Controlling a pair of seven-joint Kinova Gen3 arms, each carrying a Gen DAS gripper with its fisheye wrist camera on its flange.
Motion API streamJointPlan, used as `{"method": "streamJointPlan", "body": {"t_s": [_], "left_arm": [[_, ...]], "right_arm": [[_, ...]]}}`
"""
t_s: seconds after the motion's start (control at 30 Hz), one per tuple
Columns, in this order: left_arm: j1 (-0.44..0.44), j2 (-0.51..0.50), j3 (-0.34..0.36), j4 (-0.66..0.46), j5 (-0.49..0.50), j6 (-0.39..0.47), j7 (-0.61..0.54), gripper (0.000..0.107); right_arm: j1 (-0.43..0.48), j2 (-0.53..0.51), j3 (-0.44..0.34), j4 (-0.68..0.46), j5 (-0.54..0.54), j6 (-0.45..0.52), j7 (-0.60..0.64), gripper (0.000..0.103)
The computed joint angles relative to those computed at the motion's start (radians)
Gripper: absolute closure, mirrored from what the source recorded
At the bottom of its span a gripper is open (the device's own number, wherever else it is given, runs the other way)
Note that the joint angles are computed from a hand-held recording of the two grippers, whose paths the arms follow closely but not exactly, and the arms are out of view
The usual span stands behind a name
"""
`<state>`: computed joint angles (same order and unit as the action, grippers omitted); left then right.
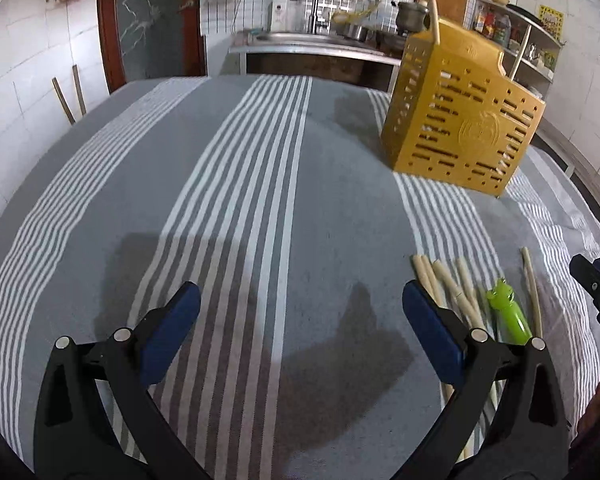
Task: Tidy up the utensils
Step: 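Return the open right gripper to the chopstick pile, then close the right gripper on another wooden chopstick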
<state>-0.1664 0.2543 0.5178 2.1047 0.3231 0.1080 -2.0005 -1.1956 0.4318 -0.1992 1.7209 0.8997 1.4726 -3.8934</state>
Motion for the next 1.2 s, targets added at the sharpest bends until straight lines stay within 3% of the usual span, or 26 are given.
{"method": "streamJointPlan", "body": {"t_s": [0.17,0.37,0.43,0.53,0.67,0.8,0.97,1.1,1.2], "left_arm": [[0.145,0.005,-0.142,-0.030,-0.045,0.047,0.053,0.010],[0.206,0.004,-0.194,-0.050,-0.050,0.078,0.080,0.010],[0.213,0.007,-0.191,-0.061,-0.041,0.099,0.076,0.010],[0.295,0.013,-0.258,-0.075,-0.078,0.108,0.119,0.010],[0.342,0.020,-0.289,-0.081,-0.114,0.111,0.163,0.011],[0.396,0.022,-0.330,-0.073,-0.163,0.090,0.211,0.011],[0.406,0.020,-0.330,-0.060,-0.199,0.071,0.244,0.011],[0.457,0.022,-0.371,-0.061,-0.242,0.069,0.296,0.011],[0.432,0.016,-0.346,-0.053,-0.248,0.064,0.297,0.016]], "right_arm": [[0.035,0.016,0.004,-0.045,-0.043,-0.029,0.081,0.030],[0.108,0.019,0.016,-0.084,-0.133,-0.129,0.230,0.032],[0.116,0.016,0.027,-0.084,-0.153,-0.161,0.241,0.036],[0.117,0.025,0.040,-0.100,-0.172,-0.169,0.267,0.045],[0.111,0.014,0.047,-0.093,-0.161,-0.205,0.292,0.076],[0.097,0.013,0.049,-0.092,-0.159,-0.197,0.313,0.085],[0.087,-0.003,0.047,-0.064,-0.151,-0.211,0.280,0.085],[0.080,-0.004,0.044,-0.061,-0.145,-0.206,0.257,0.085],[0.091,-0.020,0.043,-0.034,-0.138,-0.223,0.247,0.085]]}}
